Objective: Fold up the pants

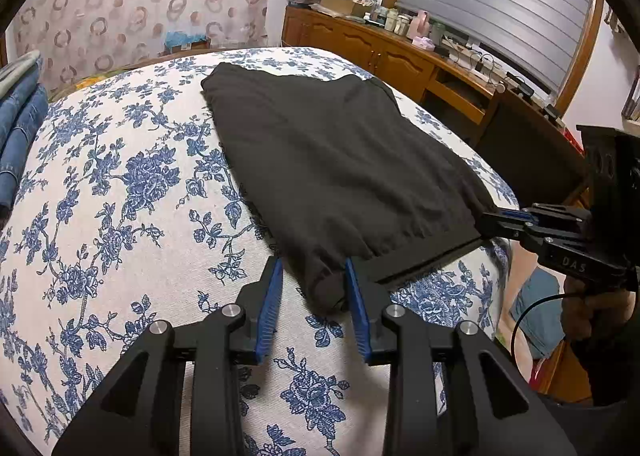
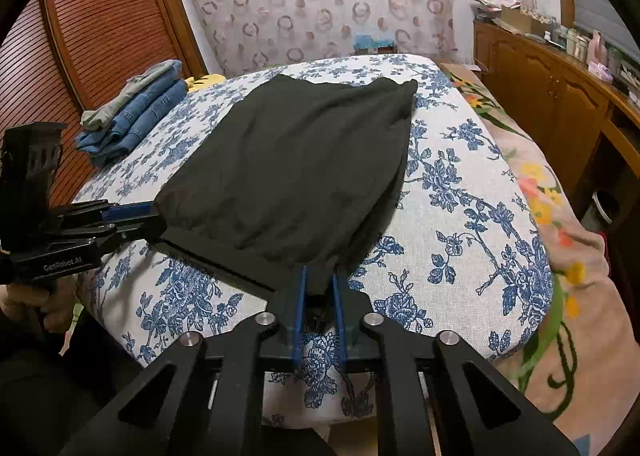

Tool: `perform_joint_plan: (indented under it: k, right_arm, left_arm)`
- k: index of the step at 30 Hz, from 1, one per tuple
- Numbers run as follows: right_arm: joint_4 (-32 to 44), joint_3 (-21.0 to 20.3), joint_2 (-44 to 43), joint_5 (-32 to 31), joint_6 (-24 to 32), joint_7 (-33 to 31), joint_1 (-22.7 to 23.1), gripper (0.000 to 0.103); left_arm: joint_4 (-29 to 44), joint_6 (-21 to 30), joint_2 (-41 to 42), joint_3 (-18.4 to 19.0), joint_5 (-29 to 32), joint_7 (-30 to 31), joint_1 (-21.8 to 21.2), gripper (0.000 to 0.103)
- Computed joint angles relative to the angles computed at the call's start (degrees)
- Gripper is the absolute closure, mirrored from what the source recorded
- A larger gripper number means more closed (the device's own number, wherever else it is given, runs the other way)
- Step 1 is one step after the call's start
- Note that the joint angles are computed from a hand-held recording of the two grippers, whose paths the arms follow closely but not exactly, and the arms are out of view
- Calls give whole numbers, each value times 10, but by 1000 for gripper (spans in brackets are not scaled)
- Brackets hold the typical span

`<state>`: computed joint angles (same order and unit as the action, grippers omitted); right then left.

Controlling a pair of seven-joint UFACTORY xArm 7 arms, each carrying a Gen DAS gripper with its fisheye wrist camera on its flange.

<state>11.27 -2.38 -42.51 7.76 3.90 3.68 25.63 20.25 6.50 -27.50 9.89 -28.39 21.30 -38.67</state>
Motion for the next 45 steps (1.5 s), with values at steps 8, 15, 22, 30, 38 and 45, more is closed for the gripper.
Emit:
perform_joint_plan:
  k: [8,15,22,30,38,45]
  right_arm:
    - [0,-14,-20,-1,-20,-4,12,94]
    - [24,-3,-68,-15,-12,-21,20,94]
    - [68,5,-105,-22,-11,-46,60,94]
    - [113,-2,-66,-24,-32,-73,117,94]
    - [281,-84,144,-3,-33,-148,163,94]
    - [498,-104,319,51,-21,-201,164,94]
  left_arm:
    - [8,23,-39,46,-54,60,-49,93]
    - [7,29,-149,16,-25,43,7,94]
    - [15,60,-268,-4,44,8,75,94]
    - [9,63,-304,12,94,-9,125,94]
    - [124,-22,-80,107,80,36,59,94]
    - [298,-40,80,196,6,105,-27,94]
